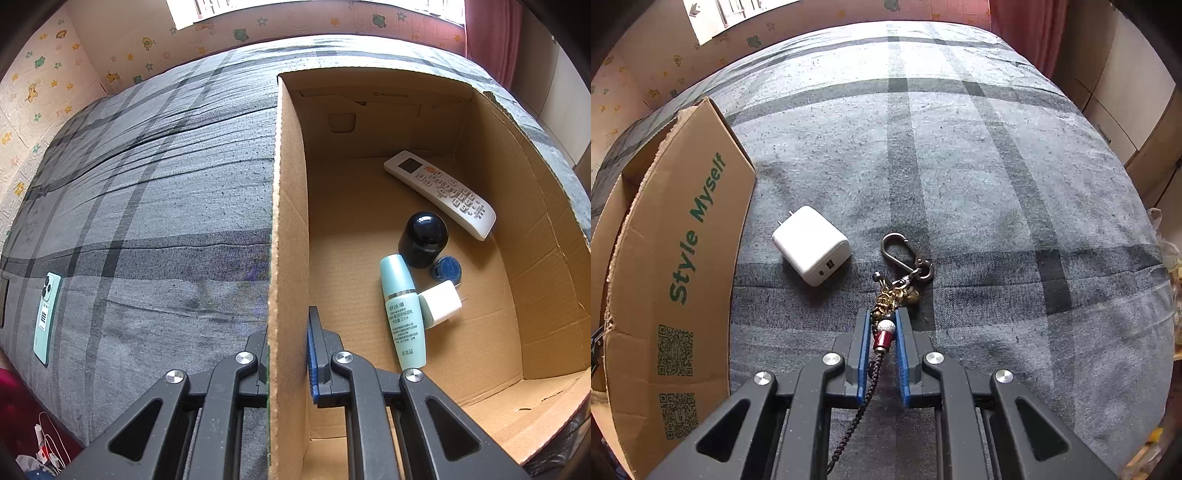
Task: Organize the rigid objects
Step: 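Grasp the keychain by its red bead with the right gripper, then lift the keychain and carry it over the box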
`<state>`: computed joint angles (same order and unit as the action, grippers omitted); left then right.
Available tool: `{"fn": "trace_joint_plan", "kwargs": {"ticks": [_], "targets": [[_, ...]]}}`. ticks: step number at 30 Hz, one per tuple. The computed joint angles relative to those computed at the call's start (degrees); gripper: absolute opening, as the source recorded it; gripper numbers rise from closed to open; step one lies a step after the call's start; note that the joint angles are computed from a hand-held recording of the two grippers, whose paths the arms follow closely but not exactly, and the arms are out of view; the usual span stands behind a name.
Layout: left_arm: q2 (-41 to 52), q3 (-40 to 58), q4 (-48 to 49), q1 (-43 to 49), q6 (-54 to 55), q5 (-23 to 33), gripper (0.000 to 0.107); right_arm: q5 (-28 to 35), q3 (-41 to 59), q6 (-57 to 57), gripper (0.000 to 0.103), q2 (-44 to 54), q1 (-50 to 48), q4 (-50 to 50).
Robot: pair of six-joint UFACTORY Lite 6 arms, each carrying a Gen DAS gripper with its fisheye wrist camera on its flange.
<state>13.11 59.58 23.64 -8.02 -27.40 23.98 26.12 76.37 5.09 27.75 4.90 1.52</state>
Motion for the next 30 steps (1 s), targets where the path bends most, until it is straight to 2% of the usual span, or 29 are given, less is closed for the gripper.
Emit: {"fn": "trace_joint_plan", "kwargs": {"ticks": [12,30], "targets": [[-0.1,-0.3,0.5,-0.1,-0.4,-0.1,0.012,2.1,0.8,0.9,0.013,-5.7,0.7,-1.5],[-0.2,-0.5,0.6,-0.1,-0.2,-0.3,0.012,8.4,10.2,2.4,0.013,-8.8,5.0,-4.6]]}}
